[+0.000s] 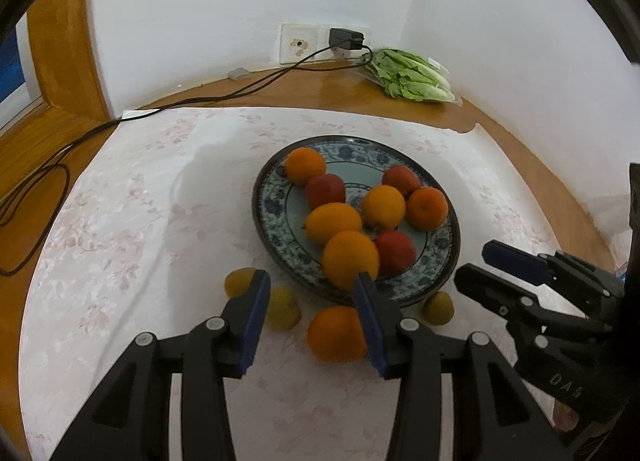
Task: Organize fruits
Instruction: 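Open both tools to release the orange and red apple on the plate, then withdraw both open tools toward the small yellow-brown fruits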
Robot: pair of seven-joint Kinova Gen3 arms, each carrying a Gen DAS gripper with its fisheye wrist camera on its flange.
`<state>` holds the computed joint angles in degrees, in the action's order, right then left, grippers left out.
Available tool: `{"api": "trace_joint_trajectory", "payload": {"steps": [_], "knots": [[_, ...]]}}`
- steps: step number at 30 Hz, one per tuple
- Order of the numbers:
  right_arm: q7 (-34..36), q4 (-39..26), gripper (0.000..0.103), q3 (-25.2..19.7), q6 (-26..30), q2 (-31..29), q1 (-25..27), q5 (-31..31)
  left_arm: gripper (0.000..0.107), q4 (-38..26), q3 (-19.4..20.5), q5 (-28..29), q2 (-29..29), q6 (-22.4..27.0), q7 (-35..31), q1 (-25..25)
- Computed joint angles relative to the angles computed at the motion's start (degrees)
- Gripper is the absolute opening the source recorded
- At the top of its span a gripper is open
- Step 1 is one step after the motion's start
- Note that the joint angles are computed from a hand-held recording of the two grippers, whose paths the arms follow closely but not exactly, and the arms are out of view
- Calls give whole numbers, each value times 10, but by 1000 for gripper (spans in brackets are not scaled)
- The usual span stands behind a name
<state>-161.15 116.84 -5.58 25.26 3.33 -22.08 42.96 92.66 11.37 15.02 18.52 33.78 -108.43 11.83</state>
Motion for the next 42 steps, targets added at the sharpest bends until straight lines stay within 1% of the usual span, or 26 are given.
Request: {"api": "trace_joint_trajectory", "payload": {"steps": [16,26,34,42], "knots": [[-45,10,42,-23,23,-17,-9,18,46,33,-12,22,-27,-4,-15,-35],[-52,13,42,-33,33,-18,-16,10,46,34,-17,18,-22,-3,-5,-41],[-49,14,42,-28,29,-11,-17,0,46,35,-17,14,-14,-2,-5,-43],[-41,18,42,-19,18,-6,-16,-10,46,14,-19,-2,6,2,14,-33]]}}
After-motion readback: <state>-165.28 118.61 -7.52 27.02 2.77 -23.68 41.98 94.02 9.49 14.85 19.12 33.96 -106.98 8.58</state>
